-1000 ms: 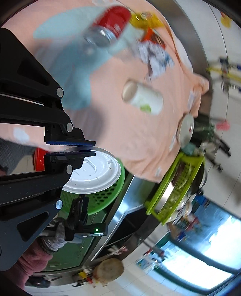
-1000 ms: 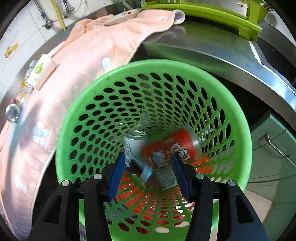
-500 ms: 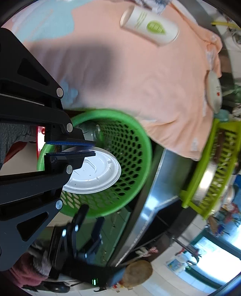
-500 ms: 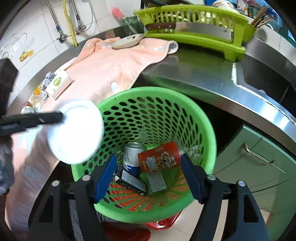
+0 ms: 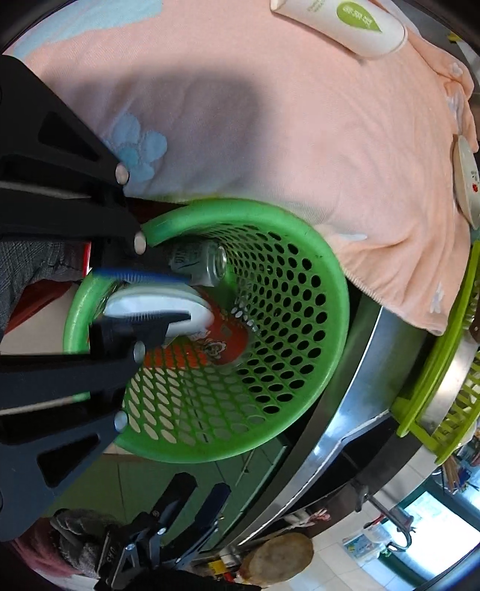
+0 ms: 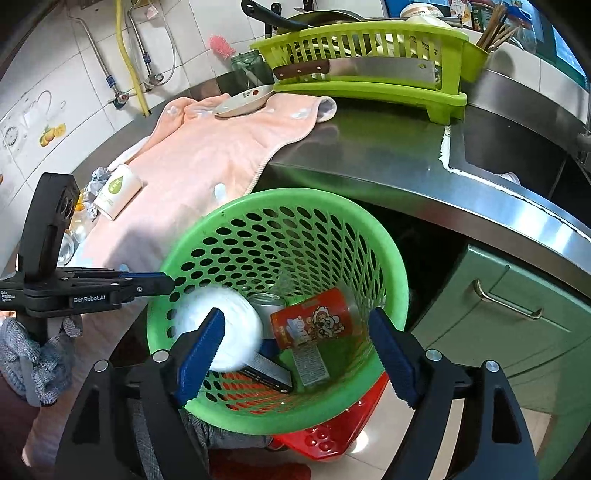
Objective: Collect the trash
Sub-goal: 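Open the right tool over the green basket while the left tool drops the white lid in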
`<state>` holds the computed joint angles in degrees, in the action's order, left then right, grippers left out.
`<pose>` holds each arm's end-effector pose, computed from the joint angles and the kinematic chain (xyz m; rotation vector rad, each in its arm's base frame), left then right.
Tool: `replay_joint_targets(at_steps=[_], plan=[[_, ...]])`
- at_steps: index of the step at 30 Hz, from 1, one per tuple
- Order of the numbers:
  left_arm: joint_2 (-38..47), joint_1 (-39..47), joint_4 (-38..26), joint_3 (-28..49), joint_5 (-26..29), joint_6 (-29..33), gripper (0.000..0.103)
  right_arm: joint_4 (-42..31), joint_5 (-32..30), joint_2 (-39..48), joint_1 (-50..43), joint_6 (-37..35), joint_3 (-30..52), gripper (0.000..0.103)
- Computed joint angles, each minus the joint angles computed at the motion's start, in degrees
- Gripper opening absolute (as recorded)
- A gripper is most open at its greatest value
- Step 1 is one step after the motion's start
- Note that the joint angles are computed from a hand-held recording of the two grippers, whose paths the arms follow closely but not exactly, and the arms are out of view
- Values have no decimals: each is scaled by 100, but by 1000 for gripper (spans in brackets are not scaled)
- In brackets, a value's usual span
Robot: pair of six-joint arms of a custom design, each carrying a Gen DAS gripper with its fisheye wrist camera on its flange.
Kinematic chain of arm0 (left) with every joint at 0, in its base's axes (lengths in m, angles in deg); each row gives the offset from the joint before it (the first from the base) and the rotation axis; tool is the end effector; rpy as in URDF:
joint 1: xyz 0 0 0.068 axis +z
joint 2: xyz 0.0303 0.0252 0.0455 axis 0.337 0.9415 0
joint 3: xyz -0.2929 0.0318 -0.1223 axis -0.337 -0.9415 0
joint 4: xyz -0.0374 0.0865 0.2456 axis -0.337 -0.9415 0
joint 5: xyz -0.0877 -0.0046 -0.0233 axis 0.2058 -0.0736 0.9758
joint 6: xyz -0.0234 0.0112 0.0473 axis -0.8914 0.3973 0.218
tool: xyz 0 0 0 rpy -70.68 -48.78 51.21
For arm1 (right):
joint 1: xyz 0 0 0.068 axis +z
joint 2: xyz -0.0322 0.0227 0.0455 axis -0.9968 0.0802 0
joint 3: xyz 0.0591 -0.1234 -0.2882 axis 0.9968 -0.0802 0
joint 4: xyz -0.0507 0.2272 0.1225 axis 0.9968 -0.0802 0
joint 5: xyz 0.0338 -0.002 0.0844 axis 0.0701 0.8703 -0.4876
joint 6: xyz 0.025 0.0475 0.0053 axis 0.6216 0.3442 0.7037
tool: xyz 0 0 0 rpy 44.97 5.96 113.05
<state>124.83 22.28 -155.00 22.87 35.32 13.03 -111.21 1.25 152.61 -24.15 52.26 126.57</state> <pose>0.3380 -0.0030 0.3261 1.1683 2.5519 -0.6905 0.1489 0.2263 0.3368 0.6464 2.3649 0.0541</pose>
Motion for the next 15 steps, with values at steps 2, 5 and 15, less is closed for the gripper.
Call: replay_joint_targets(at_steps=[2,5,15], plan=[[-17,56,-15,20,35,-12,43,-9,13,48,-2,-39,80,78],[-9,183,-164,167,106,99,43,-26,49,123,4,-141,246,79],[342,1124,-913,1451,428,366,53,120,42,456,-157,-696,805,81]])
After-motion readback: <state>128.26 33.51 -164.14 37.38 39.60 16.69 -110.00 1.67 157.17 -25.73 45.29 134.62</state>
